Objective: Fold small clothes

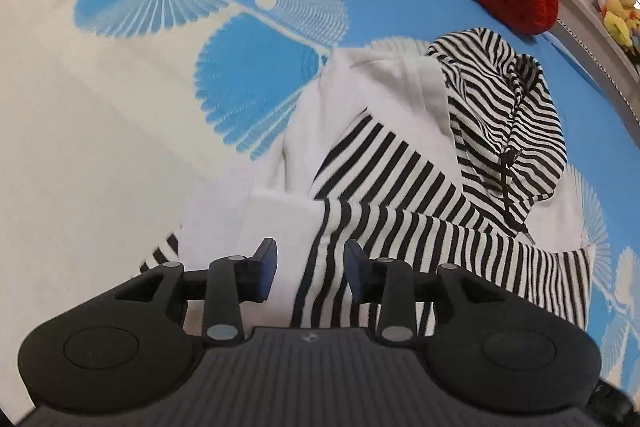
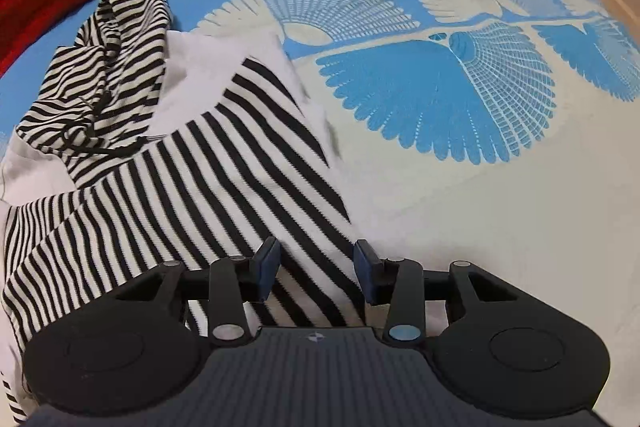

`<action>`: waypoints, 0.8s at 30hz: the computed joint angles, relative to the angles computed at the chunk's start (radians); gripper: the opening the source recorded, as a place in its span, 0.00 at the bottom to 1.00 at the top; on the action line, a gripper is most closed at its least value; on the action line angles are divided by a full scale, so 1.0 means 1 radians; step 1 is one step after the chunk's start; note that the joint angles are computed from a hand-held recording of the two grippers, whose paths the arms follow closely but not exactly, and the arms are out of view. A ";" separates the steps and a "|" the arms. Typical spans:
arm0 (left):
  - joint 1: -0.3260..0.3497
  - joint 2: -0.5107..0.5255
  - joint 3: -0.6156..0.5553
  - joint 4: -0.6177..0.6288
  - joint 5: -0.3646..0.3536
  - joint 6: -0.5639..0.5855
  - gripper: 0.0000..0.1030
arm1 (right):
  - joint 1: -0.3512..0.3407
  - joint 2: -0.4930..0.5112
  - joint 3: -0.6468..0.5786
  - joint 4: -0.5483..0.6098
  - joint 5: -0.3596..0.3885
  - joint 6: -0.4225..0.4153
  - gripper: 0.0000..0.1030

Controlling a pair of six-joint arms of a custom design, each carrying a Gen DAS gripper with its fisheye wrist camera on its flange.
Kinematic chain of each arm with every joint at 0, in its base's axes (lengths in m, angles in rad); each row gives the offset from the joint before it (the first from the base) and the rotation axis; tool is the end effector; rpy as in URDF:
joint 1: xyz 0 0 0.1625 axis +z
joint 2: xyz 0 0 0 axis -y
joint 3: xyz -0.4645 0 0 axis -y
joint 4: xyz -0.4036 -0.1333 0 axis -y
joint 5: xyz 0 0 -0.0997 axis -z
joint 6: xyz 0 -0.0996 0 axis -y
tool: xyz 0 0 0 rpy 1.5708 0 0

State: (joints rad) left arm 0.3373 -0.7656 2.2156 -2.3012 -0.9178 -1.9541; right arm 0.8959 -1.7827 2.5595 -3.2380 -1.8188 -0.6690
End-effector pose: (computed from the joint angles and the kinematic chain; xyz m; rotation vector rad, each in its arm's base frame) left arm -0.3193 -0.3174 -0.0415 -0.5420 2.2778 -0.8064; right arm -0.1199 -0.3240 0.3504 -0.1446 -2.3157 0.6852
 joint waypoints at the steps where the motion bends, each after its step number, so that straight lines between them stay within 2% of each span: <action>1: 0.006 -0.002 0.004 -0.020 -0.016 -0.008 0.40 | -0.011 -0.006 -0.012 0.039 0.005 0.023 0.41; 3: -0.006 -0.015 0.016 -0.021 -0.020 -0.001 0.40 | -0.011 0.007 -0.017 0.023 -0.022 0.044 0.41; 5: -0.019 -0.011 0.006 0.005 0.018 0.053 0.41 | -0.007 0.012 -0.006 -0.036 -0.021 0.036 0.41; 6: -0.026 -0.008 -0.003 0.023 0.039 0.077 0.45 | -0.003 0.006 0.001 -0.057 -0.007 0.023 0.41; 8: -0.049 -0.002 -0.012 0.050 0.059 0.097 0.52 | 0.004 -0.019 0.021 -0.090 0.042 -0.033 0.41; 13: -0.057 0.016 -0.052 0.111 0.096 0.146 0.53 | 0.006 -0.077 0.083 -0.166 0.188 -0.221 0.43; 17: -0.064 0.030 -0.074 0.161 0.123 0.167 0.53 | 0.001 -0.102 0.108 -0.184 0.254 -0.324 0.46; 24: -0.062 0.055 -0.089 0.172 0.144 0.210 0.53 | 0.000 -0.145 0.098 -0.122 0.288 -0.351 0.48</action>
